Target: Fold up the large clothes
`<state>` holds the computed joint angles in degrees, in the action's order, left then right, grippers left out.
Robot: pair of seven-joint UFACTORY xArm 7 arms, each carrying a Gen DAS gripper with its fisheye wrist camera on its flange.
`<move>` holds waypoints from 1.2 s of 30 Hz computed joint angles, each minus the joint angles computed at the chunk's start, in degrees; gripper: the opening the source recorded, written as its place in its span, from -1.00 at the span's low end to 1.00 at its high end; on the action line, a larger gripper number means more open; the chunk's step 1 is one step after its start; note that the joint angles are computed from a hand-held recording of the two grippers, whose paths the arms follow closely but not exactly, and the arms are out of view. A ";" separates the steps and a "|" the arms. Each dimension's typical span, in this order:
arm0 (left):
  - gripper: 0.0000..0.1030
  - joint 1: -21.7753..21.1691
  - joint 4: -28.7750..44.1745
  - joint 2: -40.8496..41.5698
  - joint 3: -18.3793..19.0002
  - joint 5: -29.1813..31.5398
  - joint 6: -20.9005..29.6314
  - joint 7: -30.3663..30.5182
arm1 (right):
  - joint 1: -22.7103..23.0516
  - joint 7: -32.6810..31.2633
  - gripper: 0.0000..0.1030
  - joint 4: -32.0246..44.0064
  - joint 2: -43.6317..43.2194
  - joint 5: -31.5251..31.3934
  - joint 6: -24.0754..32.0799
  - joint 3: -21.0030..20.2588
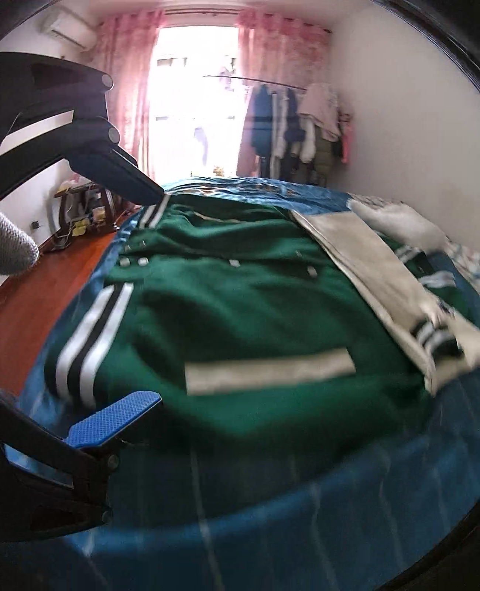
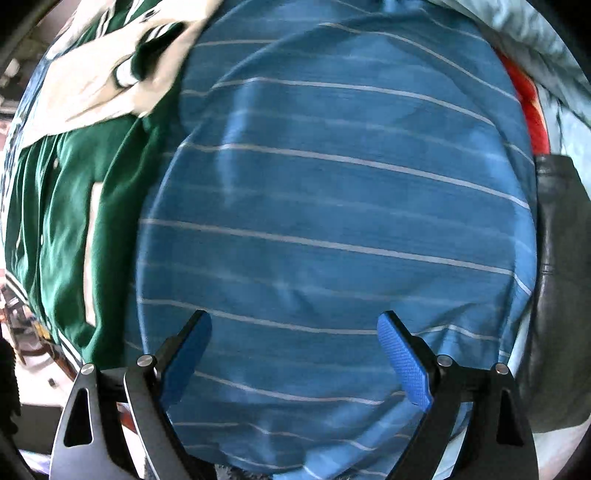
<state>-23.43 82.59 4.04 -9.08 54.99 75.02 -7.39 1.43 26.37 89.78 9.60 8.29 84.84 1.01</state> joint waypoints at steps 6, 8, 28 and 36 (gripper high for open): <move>1.00 -2.04 -3.43 3.52 0.40 9.54 -0.45 -5.92 | -1.86 -2.40 0.80 -1.33 -0.39 0.09 -1.13 -1.09; 1.00 -2.26 -4.13 5.12 1.46 14.21 -0.91 -8.78 | -2.46 -2.90 0.80 -1.27 -0.18 0.75 -1.50 -1.31; 1.00 -7.59 16.23 21.59 9.04 8.21 18.31 -18.87 | -7.90 -5.18 0.80 16.43 13.83 5.21 1.36 -1.42; -0.24 -5.18 23.60 21.72 9.64 -2.10 14.62 -16.70 | -14.84 -13.28 0.80 26.32 27.44 24.01 -12.41 5.06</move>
